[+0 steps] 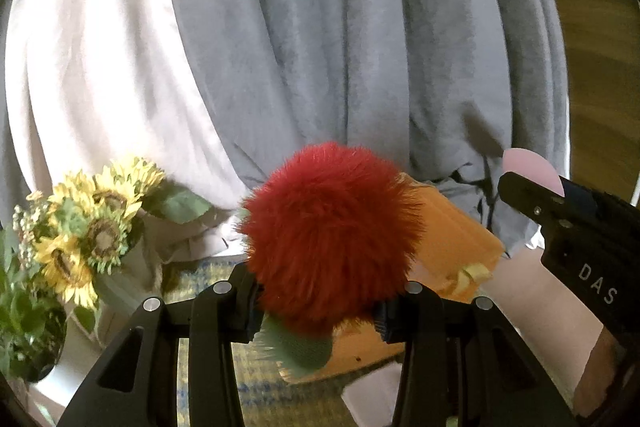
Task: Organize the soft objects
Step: 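Lift the red pompom and pink egg toward the orange crate with both grippers, then open both grippers to drop the pompom and egg into the crate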
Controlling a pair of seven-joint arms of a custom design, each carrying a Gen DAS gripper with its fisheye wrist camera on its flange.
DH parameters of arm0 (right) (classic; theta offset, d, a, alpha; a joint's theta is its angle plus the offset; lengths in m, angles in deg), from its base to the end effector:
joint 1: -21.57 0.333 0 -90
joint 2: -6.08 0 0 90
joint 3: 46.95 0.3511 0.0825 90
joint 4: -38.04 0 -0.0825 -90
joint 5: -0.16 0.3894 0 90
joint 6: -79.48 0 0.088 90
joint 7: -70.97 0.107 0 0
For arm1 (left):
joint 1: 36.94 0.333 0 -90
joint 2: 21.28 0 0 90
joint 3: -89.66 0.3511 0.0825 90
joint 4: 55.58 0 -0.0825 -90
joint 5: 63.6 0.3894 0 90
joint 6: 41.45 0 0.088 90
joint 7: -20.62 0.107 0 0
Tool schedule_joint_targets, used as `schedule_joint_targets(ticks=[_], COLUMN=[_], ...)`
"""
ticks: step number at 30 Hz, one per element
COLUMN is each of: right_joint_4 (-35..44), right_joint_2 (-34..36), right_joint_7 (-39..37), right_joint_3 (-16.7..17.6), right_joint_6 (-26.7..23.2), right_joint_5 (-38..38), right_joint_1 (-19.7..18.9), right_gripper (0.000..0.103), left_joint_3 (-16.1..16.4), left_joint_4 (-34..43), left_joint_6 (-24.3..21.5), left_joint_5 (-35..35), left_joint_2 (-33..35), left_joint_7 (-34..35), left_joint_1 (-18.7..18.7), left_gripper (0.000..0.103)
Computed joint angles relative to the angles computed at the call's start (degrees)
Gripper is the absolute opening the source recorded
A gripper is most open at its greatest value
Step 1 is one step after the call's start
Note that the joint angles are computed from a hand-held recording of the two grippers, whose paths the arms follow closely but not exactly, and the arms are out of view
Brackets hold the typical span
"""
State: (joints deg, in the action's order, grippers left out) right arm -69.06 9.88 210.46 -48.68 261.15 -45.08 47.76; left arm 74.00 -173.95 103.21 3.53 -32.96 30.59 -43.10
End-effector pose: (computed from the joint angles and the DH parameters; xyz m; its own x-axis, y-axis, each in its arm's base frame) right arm 0.5366 0.3158 0.6386 0.4078 -0.9100 -0.0749 -0.3376 -0.0740 -0.9384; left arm 0.4951 -0.2218 0.6198 0.2531 -0.9652 -0.0658 -0.4272 -0.0505 -0.9028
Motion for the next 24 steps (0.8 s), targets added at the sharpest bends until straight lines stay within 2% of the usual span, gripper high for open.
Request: schedule_joint_targets(ticks=[1,8,11,15,19,23,24], right_joint_4=[1.2,7.9,10.6,13.9,16.8,19.5,20.0], right_joint_2=[1.1,7.7,10.5,13.8,16.6,19.1,19.5], right_joint_7=[-2.4,-14.2,-17.3,-23.6,-27.2,-30.8,-31.3], right_joint_3=[0.9,1.7,0.4,1.2,-0.7,-1.6,-2.0], right_joint_6=[-0.5,-4.5,-6.6,-9.5,-12.1,-14.3,-14.7], right_joint_5=[2.2,14.0,16.5,22.9,26.4,30.1,30.6], right_joint_1=[-0.5,0.3,1.7,1.6,3.4,4.3,4.6], right_gripper=[0.038,0.038,0.038,0.038,0.038,0.038,0.038], left_joint_3=[0.3,2.5,3.6,5.1,6.3,7.0,7.2], left_joint_4=[0.4,3.3,4.9,7.0,8.6,10.1,10.7], left_joint_6=[0.4,3.3,4.1,5.1,6.1,6.8,6.5], left_joint_5=[0.2,1.3,-0.3,-4.5,-7.8,-13.2,-14.3], left_joint_2=[0.6,5.5,8.2,11.5,14.2,16.4,17.0], left_joint_7=[0.1,2.0,4.5,9.5,13.7,19.5,20.7], left_joint_1=[0.2,1.0,0.8,0.3,-0.1,-0.5,-0.7], left_gripper=[0.042,0.042,0.042,0.042,0.043,0.047,0.052])
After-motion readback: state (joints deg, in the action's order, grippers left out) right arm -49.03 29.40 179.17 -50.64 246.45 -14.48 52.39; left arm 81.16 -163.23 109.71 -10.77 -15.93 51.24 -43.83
